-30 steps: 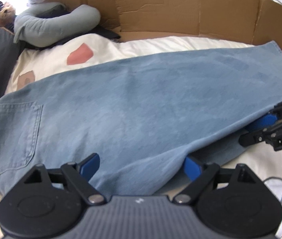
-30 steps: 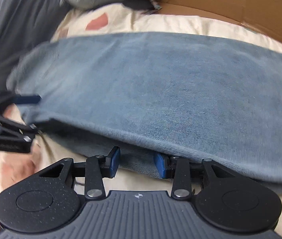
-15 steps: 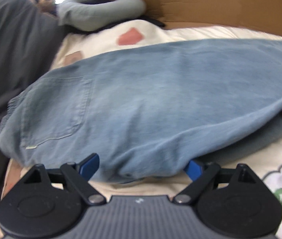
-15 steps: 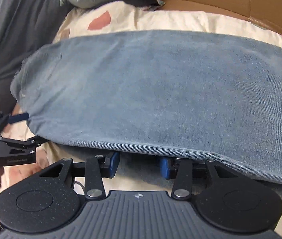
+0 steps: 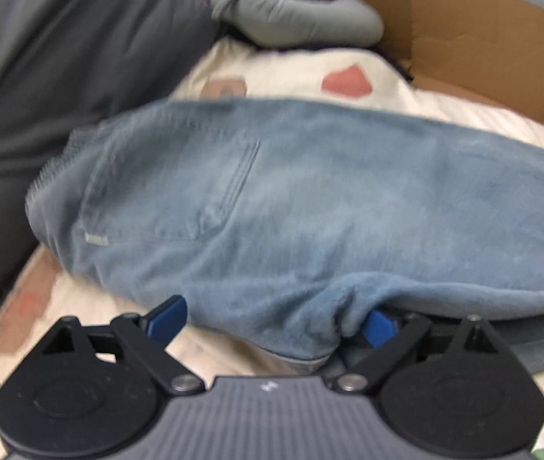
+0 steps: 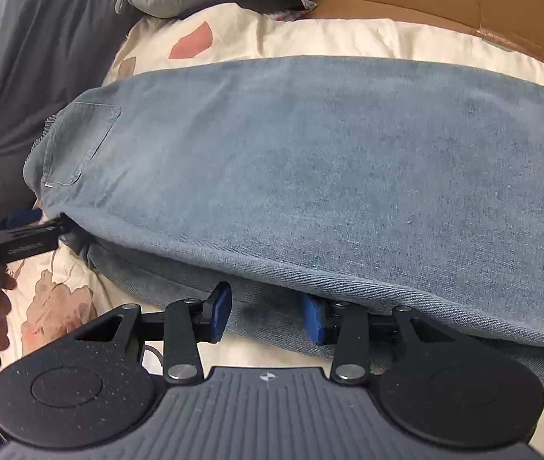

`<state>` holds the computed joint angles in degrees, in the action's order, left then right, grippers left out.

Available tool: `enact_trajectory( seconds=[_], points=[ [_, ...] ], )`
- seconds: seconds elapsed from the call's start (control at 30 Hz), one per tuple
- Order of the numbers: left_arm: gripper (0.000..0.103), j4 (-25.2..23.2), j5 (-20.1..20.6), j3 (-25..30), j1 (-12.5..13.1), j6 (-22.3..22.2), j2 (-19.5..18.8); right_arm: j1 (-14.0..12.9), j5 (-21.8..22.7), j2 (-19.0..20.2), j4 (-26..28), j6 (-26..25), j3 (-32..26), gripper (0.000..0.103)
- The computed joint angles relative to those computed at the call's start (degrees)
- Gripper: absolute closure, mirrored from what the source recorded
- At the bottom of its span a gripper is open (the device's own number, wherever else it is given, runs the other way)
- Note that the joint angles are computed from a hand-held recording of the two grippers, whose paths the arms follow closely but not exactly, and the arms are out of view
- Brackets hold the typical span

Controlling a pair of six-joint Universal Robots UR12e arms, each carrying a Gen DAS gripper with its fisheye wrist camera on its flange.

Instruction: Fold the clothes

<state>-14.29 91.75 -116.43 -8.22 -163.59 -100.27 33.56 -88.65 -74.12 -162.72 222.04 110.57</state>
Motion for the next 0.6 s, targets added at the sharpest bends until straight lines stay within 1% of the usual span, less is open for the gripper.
enact_trajectory(
  seconds=[0.1, 0.2, 0.23, 0.33, 0.37, 0.43, 0.5, 0.57, 0.6],
  points=[
    [0.008, -1.56, 1.35, 0.15, -0.10, -1.00, -0.65, 0.01, 0.04, 0.07, -0.06, -0.22, 0.04, 0.058],
    [0.008, -2.21, 0.73, -0.29, 0.42, -0.72, -0.51, 0.03, 0.06, 0.13, -0.10, -0.52, 0.08, 0.058],
    [0.010, -2.34, 0.37, -0.49, 0.64, -0.36, -0.39, 0.02, 0.09, 0.15, -0.17, -0.67, 0.10, 0.058],
    [0.021, -1.87, -0.65, -1.27, 1.33, 3.59, 0.36, -0.02, 0.11, 0.19, -0.24, -1.13, 0.22, 0.059],
    [0.024, -1.69, -0.46, -1.49, 1.31, 6.02, 0.63, -0.02, 0.09, 0.20, -0.26, -1.37, 0.27, 0.059],
    [0.033, -1.31, -0.29, -1.99, 1.28, 10.67, 1.20, 0.01, 0.02, 0.18, -0.28, -1.81, 0.36, 0.059],
    [0.038, -2.31, -0.93, -1.89, 1.65, 11.32, 1.82, 0.04, -0.06, 0.16, -0.25, -2.06, 0.42, 0.059],
    [0.046, -3.31, -1.55, -1.76, 2.01, 11.84, 2.43, 0.01, -0.04, 0.15, -0.35, -2.17, 0.53, 0.060],
    [0.048, -3.70, -1.75, -1.62, 2.18, 11.14, 2.67, 0.00, -0.03, 0.13, -0.43, -2.10, 0.59, 0.060]
  ],
)
